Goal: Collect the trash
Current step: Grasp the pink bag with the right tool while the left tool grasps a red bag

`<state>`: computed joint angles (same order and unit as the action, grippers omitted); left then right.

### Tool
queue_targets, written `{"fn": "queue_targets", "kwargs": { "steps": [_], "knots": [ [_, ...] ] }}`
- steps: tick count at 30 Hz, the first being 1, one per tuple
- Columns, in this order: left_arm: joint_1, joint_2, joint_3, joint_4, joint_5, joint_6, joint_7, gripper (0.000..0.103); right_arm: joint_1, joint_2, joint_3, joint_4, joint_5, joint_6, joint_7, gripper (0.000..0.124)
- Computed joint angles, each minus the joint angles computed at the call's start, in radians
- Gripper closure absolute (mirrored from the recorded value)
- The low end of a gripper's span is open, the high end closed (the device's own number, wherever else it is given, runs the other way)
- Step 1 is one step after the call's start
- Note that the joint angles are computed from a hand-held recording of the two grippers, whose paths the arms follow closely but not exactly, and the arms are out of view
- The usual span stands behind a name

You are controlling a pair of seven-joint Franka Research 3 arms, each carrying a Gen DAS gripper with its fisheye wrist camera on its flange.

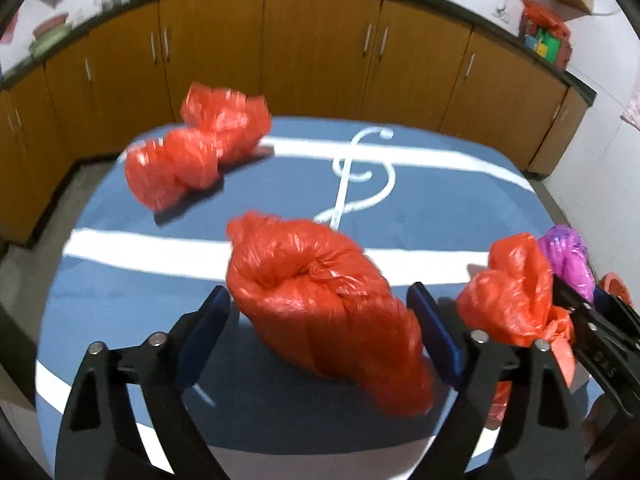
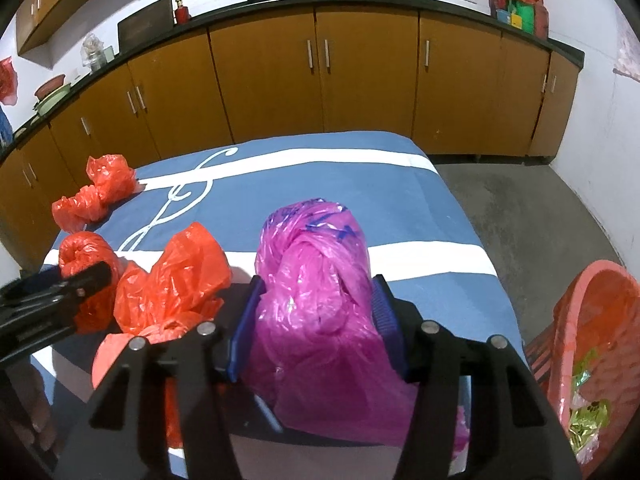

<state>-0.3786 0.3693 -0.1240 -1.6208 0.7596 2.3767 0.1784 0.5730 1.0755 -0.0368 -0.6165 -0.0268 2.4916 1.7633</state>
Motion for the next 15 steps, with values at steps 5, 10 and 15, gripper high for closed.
{"fn": "queue_targets", "kwargs": {
  "steps": [5, 10, 15],
  "knots": [
    [0.016, -0.021, -0.006, -0.048, -0.024, 0.046, -0.008, 0.041, -0.001, -0.064, -0.001, -0.116, 0.003, 0.064, 0.015, 0.07],
    [0.016, -0.053, -0.005, -0.094, 0.006, 0.068, -0.019, 0.045, -0.006, -0.143, 0.002, -0.251, 0.012, 0.14, 0.031, 0.07],
    [0.02, -0.084, -0.009, -0.123, 0.037, 0.074, -0.03, 0.045, -0.007, -0.223, -0.003, -0.379, 0.012, 0.207, 0.042, 0.07]
  ]
}}
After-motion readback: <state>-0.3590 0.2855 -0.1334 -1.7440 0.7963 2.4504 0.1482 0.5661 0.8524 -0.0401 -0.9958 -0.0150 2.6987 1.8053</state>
